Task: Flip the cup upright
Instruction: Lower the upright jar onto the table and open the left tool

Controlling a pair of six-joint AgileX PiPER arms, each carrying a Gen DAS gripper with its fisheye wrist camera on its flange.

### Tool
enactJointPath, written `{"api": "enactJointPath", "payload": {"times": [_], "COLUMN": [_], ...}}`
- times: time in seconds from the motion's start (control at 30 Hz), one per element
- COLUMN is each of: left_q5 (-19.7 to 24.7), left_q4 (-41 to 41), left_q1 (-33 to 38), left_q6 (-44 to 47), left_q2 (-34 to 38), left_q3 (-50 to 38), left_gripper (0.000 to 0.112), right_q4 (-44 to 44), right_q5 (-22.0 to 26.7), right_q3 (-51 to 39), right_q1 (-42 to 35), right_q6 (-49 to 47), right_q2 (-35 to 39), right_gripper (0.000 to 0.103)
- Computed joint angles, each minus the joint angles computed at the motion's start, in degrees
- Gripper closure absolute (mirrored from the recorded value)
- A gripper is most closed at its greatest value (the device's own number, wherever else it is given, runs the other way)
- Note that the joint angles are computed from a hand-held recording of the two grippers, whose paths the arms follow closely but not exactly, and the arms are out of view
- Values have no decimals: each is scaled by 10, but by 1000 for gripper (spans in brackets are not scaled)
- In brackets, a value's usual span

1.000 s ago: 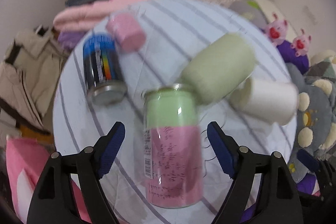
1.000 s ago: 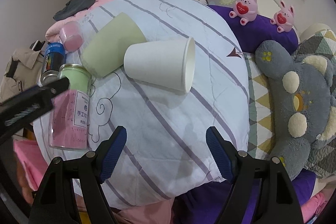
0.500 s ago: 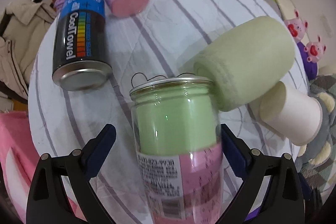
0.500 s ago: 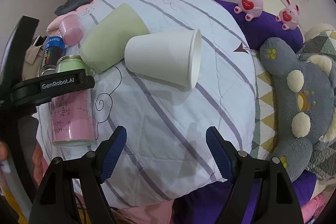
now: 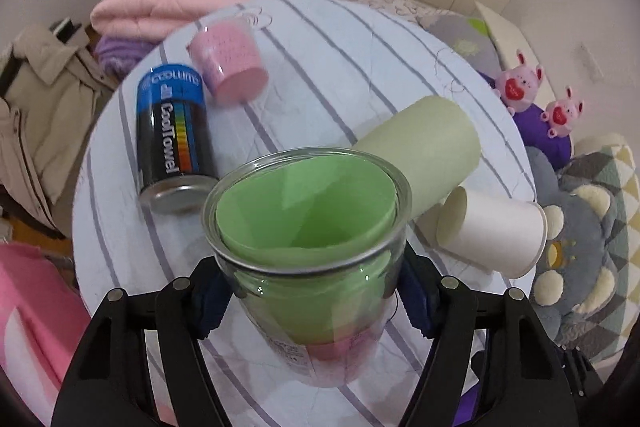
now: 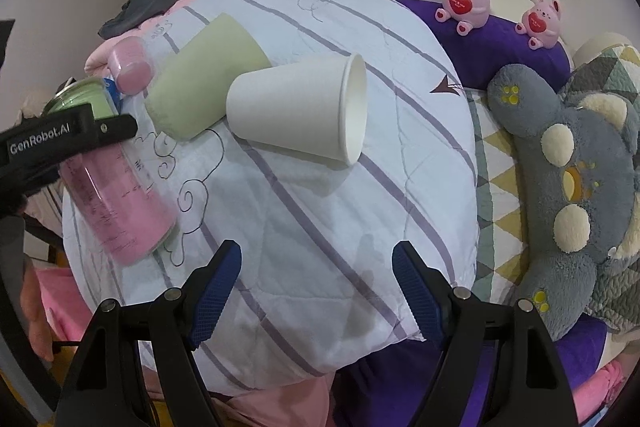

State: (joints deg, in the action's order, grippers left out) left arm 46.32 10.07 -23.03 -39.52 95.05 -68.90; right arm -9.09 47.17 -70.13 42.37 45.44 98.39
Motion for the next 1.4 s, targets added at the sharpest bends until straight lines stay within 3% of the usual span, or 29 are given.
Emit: {"api": "enactJointPath", "payload": {"times": [0.33, 0.47, 0.6, 1.13, 1.4], "left_q5": [-35, -45, -45, -43, -37], "left_q4": [53, 88, 105, 128, 183], "left_q1": [-33, -64, -81, -131, -180], "left_q6": [-18, -40, -53, -87, -141], "left_q2": [-61, -80, -88, -143, -214], "left_q3": [71, 102, 117, 150, 207], "left_gripper": [40, 35, 26, 25, 25], "right_q4": [-18, -27, -31, -75, -140], "right_q5": [11, 10, 10, 30, 60], "right_q3": [9, 24, 34, 63, 89], "right_q1": [17, 19, 24, 64, 132], "right_q6": [23, 43, 59, 129, 241], "right_q2": [-12, -25, -33, -70, -106], "right_gripper": [24, 24, 24, 24, 24]}}
